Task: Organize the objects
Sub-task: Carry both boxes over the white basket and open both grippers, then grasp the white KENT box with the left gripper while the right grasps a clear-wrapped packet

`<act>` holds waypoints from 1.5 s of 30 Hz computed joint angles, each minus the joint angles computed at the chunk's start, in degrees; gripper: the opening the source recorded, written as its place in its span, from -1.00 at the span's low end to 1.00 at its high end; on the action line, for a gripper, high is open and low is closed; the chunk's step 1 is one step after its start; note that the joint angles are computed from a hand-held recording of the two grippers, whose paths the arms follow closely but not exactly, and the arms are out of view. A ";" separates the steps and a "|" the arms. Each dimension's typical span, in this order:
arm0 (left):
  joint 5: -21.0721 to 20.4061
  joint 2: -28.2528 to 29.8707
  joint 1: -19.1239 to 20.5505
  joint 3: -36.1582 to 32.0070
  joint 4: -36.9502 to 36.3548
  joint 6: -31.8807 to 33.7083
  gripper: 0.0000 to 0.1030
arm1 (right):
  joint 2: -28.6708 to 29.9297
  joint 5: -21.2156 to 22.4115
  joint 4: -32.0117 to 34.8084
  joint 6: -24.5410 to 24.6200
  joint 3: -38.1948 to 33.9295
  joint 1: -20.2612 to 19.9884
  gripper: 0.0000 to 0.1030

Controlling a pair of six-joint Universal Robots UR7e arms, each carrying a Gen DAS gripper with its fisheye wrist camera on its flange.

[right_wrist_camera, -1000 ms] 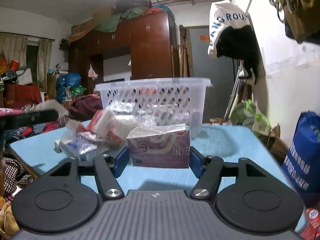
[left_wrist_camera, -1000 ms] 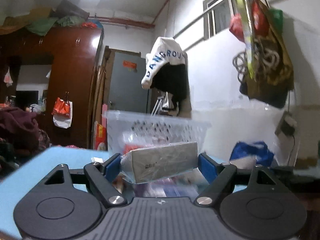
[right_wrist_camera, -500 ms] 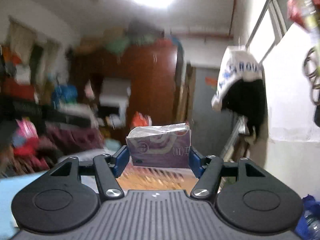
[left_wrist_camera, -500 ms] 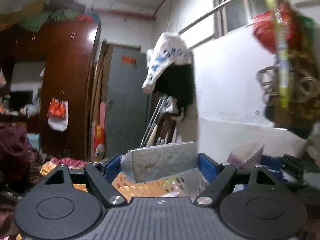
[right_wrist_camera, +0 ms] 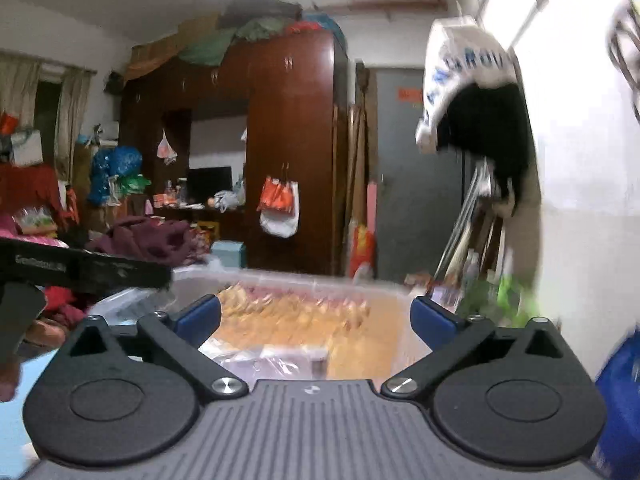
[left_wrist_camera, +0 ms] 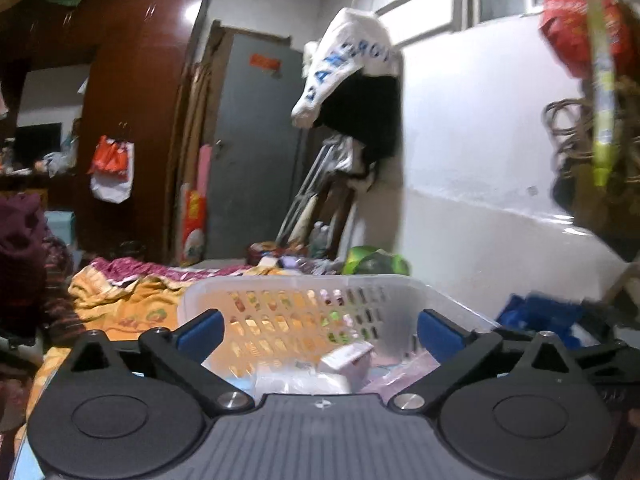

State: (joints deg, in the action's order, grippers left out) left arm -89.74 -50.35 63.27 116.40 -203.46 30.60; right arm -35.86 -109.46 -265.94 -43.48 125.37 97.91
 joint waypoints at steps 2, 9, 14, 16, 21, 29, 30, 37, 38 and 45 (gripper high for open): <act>-2.28 -2.26 1.48 4.14 -2.81 1.95 1.00 | 0.63 -3.19 -1.19 4.01 3.79 -0.11 1.00; -0.81 -9.31 7.20 17.35 -6.64 8.93 1.00 | 1.57 1.85 1.21 5.40 14.60 -9.54 0.58; 1.95 -9.52 8.81 17.95 -4.16 11.03 0.98 | 1.32 -0.26 4.64 5.31 13.42 -8.20 0.31; 4.38 -8.57 8.58 17.83 -4.59 12.24 0.94 | 0.39 -1.62 7.61 5.45 13.18 -7.80 0.22; 5.99 -7.73 8.66 16.90 -3.08 12.06 0.90 | 1.03 -6.90 9.58 4.18 11.32 -5.62 0.21; 8.86 -5.41 7.56 18.37 -8.85 14.17 0.64 | 2.84 -7.30 6.96 1.43 10.81 -5.23 -0.16; 8.81 -5.25 7.45 18.57 -9.45 14.12 0.57 | 2.70 -7.28 7.08 1.52 10.74 -5.24 -0.16; 5.25 -2.27 8.38 19.26 -17.17 15.71 -0.22 | 5.76 -8.89 0.52 -1.82 9.07 -3.85 -0.17; 3.89 -2.01 8.95 19.41 -18.39 16.09 -0.22 | 6.07 -8.26 -1.01 -1.64 9.24 -4.04 -0.17; -4.50 -1.51 12.44 20.21 -22.67 17.30 -0.22 | 7.08 1.58 -10.64 2.95 12.49 -8.23 -0.17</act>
